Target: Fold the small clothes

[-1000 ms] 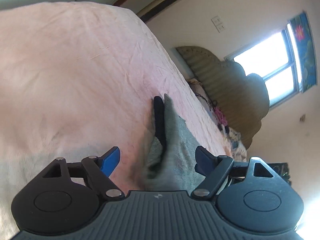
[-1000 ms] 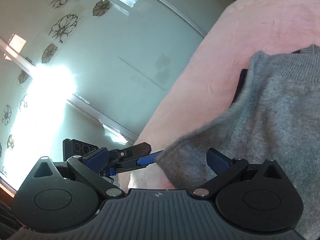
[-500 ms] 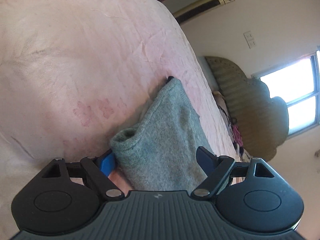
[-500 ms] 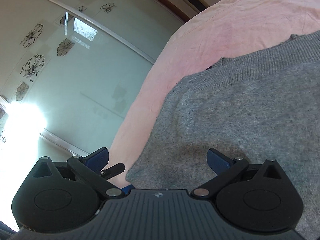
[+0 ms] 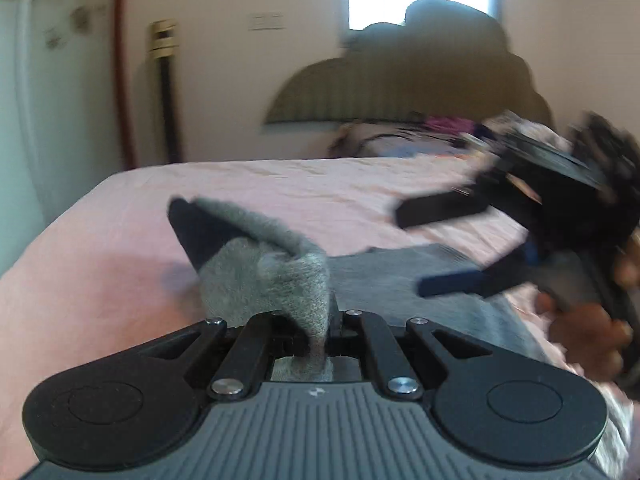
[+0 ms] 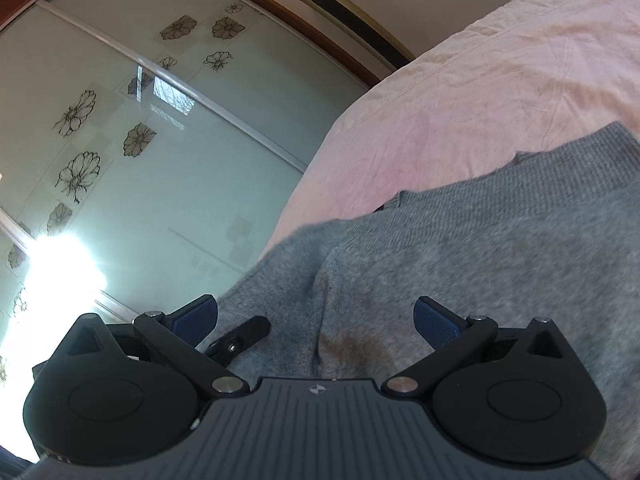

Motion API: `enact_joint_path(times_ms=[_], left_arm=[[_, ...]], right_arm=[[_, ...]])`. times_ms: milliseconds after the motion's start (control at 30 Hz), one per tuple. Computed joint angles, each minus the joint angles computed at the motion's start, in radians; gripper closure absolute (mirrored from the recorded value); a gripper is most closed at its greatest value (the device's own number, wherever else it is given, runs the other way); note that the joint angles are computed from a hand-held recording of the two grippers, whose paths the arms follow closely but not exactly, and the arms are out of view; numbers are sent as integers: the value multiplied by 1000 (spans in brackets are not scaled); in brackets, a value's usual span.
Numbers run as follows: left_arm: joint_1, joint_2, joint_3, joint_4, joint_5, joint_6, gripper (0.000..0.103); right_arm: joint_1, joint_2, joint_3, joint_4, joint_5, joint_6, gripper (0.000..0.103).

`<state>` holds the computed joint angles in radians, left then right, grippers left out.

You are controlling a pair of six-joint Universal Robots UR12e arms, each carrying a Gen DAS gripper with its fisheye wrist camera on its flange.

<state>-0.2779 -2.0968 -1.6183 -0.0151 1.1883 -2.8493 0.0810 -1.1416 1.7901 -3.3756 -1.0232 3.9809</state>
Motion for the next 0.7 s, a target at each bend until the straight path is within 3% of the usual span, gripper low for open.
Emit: enact_joint_path(times_ms=[100, 233, 500, 533, 600, 633, 700], left_arm=[[-29, 7, -29, -81, -43, 154, 98], [-39, 5, -40, -139, -40, 219, 98], [-49, 10, -47, -141, -63, 308, 98], [-51, 7, -44, -147, -70, 319, 98], [-65, -3, -33, -162, -64, 339, 98], [-69, -5, -28, -166, -67, 349, 98], [-70, -7, -23, -172, -106, 370, 98]], right_arm=[[-54, 32, -6, -42, 111, 96, 0], [-88, 67, -3, -75, 161, 199, 0], [-90, 67, -22, 28, 121, 123, 3], [-89, 65, -31, 72, 112, 88, 14], [-81, 51, -58, 243, 86, -58, 68], [-74, 41, -67, 325, 43, -123, 87], [-74, 15, -58, 362, -2, -228, 87]])
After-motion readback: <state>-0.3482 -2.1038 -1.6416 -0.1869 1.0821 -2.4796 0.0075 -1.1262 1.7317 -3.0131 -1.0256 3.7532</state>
